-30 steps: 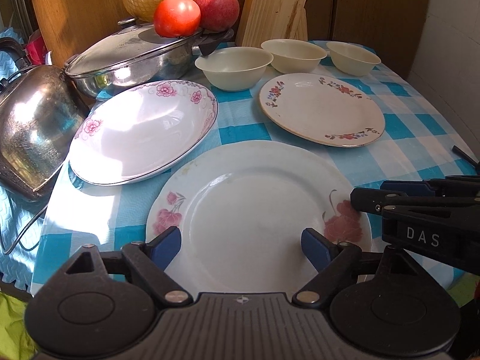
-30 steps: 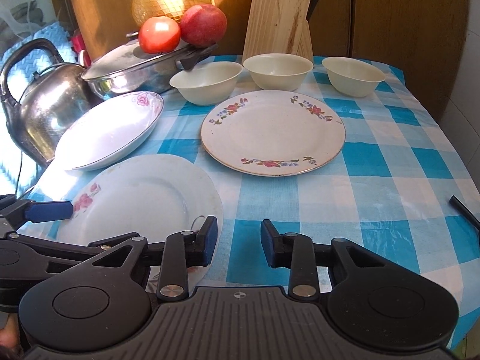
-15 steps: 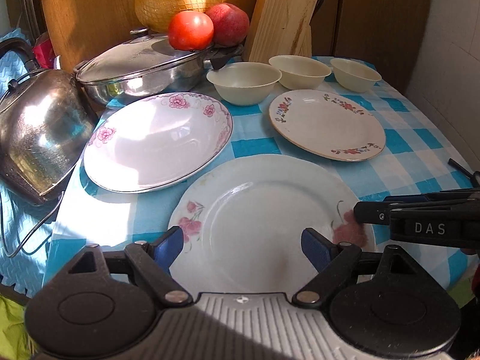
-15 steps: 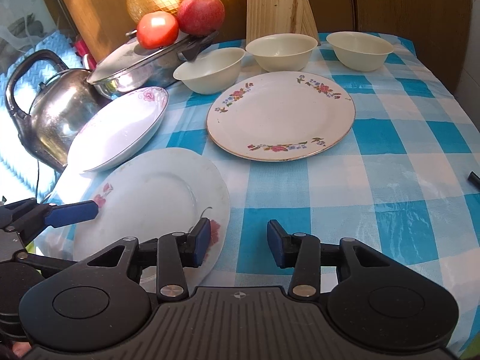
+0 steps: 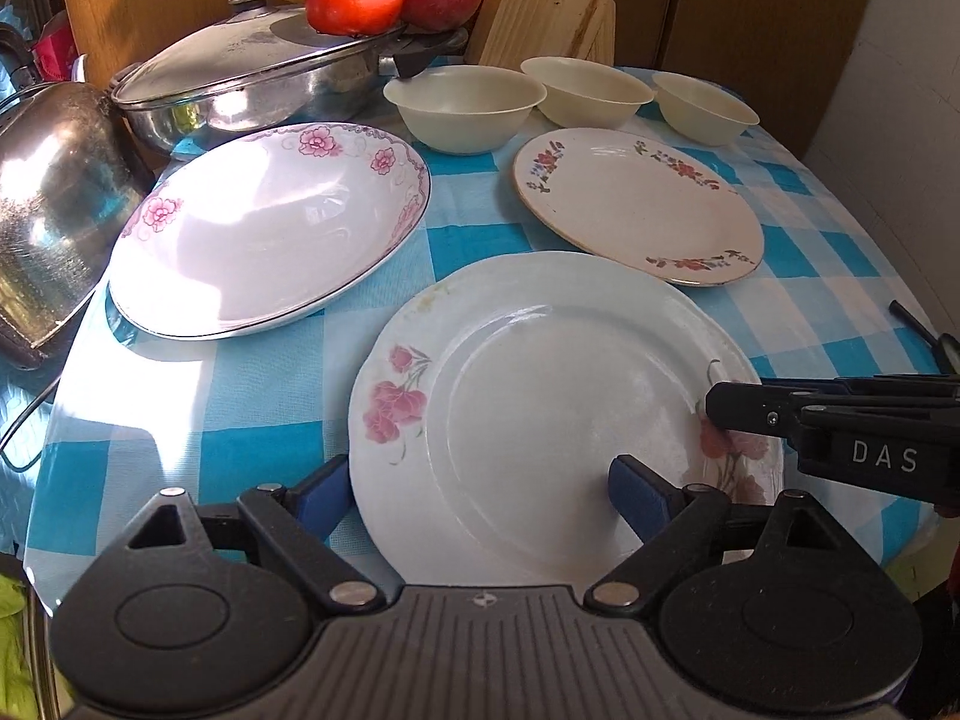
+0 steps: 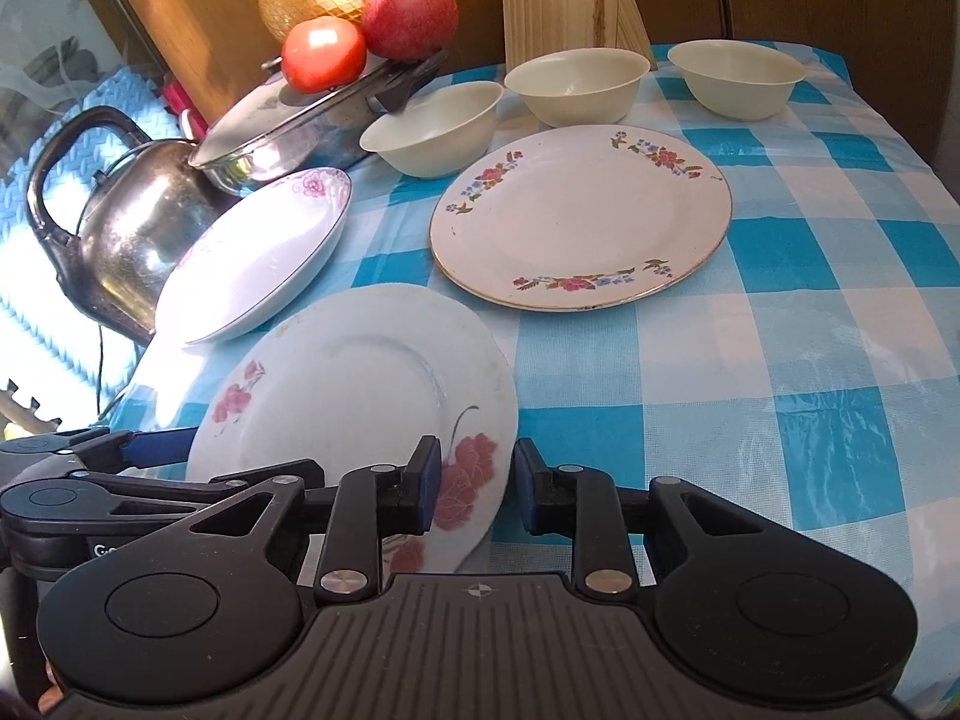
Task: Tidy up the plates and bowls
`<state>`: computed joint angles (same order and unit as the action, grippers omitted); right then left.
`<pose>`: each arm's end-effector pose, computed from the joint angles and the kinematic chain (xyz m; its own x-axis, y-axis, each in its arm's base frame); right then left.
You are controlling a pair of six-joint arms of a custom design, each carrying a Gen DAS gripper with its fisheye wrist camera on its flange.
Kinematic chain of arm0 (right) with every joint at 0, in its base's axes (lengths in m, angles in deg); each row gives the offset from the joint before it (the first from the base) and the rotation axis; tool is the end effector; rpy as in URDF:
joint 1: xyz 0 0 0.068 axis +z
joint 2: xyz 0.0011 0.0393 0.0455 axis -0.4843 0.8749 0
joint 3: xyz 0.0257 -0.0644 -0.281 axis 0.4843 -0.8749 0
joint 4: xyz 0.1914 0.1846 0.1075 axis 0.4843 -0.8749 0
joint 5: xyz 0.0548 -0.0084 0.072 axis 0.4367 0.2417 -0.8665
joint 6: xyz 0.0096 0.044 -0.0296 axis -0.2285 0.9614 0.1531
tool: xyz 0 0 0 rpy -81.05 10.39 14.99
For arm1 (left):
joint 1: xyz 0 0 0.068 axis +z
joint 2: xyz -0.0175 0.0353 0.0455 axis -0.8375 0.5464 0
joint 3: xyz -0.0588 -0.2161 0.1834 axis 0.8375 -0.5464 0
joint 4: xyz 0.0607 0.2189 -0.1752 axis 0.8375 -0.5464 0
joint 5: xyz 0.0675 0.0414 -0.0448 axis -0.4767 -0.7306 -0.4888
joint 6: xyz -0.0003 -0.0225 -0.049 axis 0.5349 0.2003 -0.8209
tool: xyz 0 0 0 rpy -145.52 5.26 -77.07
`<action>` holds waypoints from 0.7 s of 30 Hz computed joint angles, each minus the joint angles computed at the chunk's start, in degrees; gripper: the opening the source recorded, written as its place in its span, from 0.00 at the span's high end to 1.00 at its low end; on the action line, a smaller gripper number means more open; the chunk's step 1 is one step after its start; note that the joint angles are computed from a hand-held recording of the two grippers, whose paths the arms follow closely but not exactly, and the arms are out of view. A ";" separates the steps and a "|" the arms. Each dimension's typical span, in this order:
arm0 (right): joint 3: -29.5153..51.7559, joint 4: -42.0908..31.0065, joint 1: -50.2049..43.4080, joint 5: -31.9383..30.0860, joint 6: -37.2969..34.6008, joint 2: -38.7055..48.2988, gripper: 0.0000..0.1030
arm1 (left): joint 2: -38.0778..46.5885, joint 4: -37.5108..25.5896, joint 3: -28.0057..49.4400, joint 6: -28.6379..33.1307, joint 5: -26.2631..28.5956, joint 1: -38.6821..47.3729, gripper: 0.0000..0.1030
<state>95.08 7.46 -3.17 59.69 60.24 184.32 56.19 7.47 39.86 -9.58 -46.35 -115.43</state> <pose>0.2019 0.1060 0.0522 -0.7881 -0.2021 -0.5815 -0.4208 0.8663 0.2691 0.1436 -0.2043 0.0644 -0.8359 -0.1058 -0.5386 -0.0711 0.9938 -0.0850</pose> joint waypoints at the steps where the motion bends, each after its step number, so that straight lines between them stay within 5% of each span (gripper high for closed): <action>1: -0.33 -0.07 -0.20 0.99 -0.30 -0.48 0.67 | -0.27 0.43 -0.10 0.94 0.68 0.26 0.20; 7: -1.15 -2.10 -6.09 0.09 -2.61 -4.80 0.64 | -5.58 -3.24 0.32 2.16 -6.12 0.17 0.22; 15: 6.56 -3.70 -13.10 0.88 -1.47 -1.60 0.57 | 4.08 2.57 11.70 16.96 6.02 14.09 0.22; 21: 16.15 -5.96 -15.97 0.13 -0.17 7.29 0.54 | 14.11 4.60 20.07 19.35 12.17 20.28 0.22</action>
<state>111.22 1.50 -19.14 59.82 60.07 191.61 70.30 12.07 59.93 9.76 -34.18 -95.15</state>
